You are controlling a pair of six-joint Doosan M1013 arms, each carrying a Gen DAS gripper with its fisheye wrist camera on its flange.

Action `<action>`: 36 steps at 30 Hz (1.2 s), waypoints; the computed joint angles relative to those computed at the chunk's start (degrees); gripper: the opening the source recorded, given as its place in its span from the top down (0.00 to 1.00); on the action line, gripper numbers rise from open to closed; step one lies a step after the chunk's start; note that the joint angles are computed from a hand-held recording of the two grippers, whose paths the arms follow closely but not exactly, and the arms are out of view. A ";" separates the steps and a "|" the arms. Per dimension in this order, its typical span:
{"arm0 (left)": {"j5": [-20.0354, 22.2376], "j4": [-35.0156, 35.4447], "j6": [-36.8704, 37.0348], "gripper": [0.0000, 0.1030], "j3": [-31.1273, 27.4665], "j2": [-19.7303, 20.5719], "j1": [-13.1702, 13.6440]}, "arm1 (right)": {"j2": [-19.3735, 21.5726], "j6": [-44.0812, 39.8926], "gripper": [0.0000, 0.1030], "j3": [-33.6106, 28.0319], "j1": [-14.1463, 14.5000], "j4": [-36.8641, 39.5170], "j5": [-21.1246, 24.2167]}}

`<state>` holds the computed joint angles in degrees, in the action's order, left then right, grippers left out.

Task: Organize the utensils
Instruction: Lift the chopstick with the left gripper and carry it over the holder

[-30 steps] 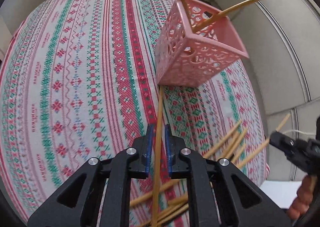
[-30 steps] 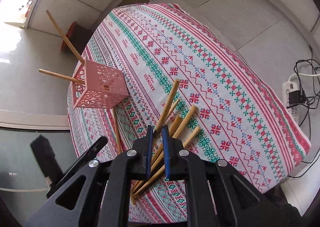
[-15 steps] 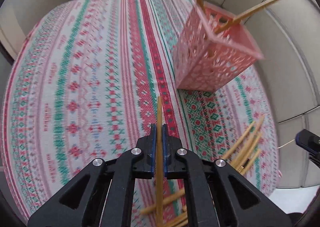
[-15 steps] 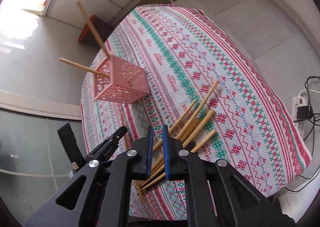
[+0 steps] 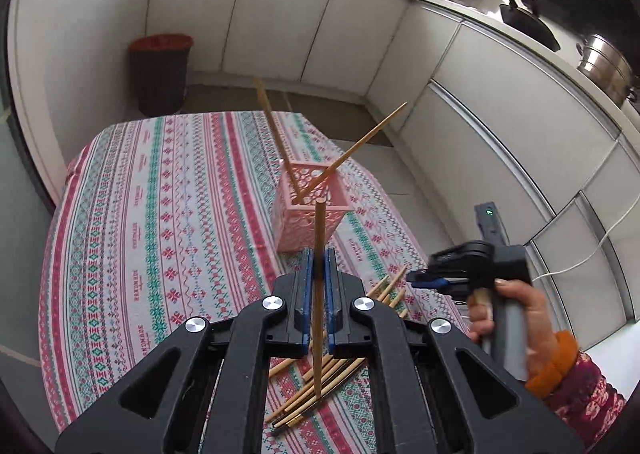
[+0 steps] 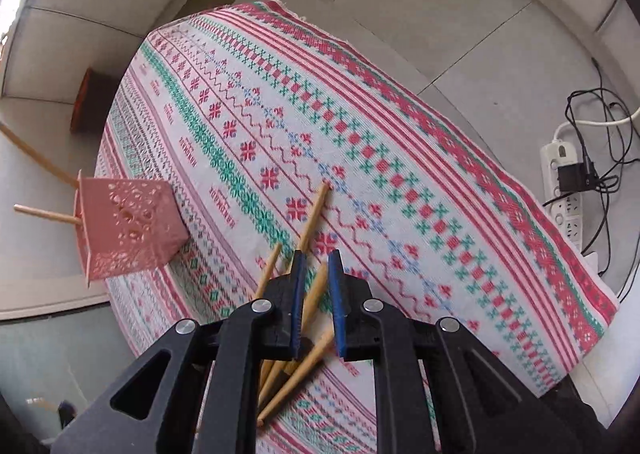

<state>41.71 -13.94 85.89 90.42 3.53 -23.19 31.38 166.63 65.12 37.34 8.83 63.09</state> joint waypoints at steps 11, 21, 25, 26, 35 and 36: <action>-1.54 -0.31 1.34 0.95 -0.27 -0.37 0.52 | 7.64 2.28 0.91 -11.35 0.31 -7.17 12.35; -3.70 1.54 -0.36 0.95 0.04 -1.66 -0.21 | 0.14 -0.46 0.93 -1.43 1.19 -7.05 -4.06; -5.10 3.84 -2.11 0.95 0.19 -2.49 -0.88 | -2.33 -3.47 0.93 -1.97 3.43 -12.59 -5.98; -5.32 4.66 -2.64 0.95 0.14 -2.68 -1.14 | -2.68 -4.42 0.93 -2.48 4.00 -14.24 -6.00; -7.95 11.73 -7.29 0.95 -0.27 -4.33 -2.09 | -5.76 -10.84 0.95 -6.65 8.56 -22.12 -6.47; -8.28 12.04 -7.73 0.95 -0.47 -4.41 -1.98 | -5.82 -11.26 0.95 -7.34 8.73 -22.28 -5.99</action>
